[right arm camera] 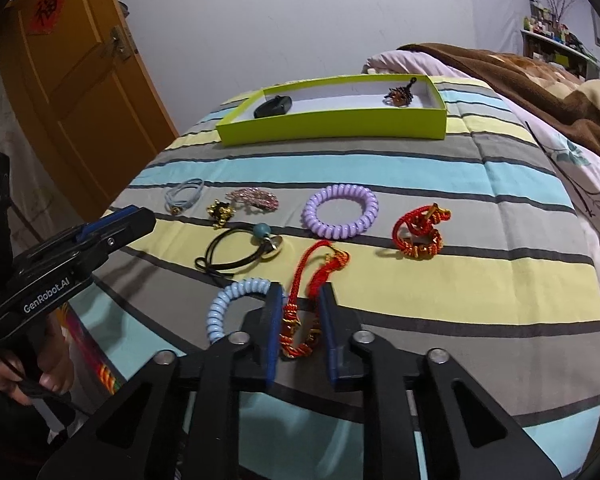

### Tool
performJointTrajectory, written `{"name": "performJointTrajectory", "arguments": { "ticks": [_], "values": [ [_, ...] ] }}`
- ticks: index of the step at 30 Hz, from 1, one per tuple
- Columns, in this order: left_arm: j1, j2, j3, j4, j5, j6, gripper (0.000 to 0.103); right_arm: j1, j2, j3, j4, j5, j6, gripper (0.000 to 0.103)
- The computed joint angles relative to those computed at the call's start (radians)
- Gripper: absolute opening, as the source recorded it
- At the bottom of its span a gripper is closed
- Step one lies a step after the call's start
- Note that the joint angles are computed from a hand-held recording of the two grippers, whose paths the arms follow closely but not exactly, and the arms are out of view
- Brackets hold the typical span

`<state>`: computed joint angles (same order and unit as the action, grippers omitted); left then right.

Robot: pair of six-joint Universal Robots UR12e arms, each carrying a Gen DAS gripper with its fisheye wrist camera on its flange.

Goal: Organize jewelry
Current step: 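Grasp the red cord bracelet with the right tool while the left tool grasps the gold beaded clip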

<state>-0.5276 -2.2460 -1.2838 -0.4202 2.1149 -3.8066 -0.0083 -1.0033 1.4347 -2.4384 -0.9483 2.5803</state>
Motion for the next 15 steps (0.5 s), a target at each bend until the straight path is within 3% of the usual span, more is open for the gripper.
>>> {"name": "performJointTrajectory", "arguments": {
  "ticks": [2, 15],
  "values": [
    [0.005, -0.007, 0.012, -0.010, -0.020, 0.005, 0.028, -0.001, 0.002, -0.002, -0.004, -0.004, 0.005, 0.008],
    [0.036, -0.047, 0.086, -0.110, -0.124, -0.007, 0.029, -0.010, 0.013, -0.022, -0.008, -0.003, 0.026, 0.007]
  ]
}}
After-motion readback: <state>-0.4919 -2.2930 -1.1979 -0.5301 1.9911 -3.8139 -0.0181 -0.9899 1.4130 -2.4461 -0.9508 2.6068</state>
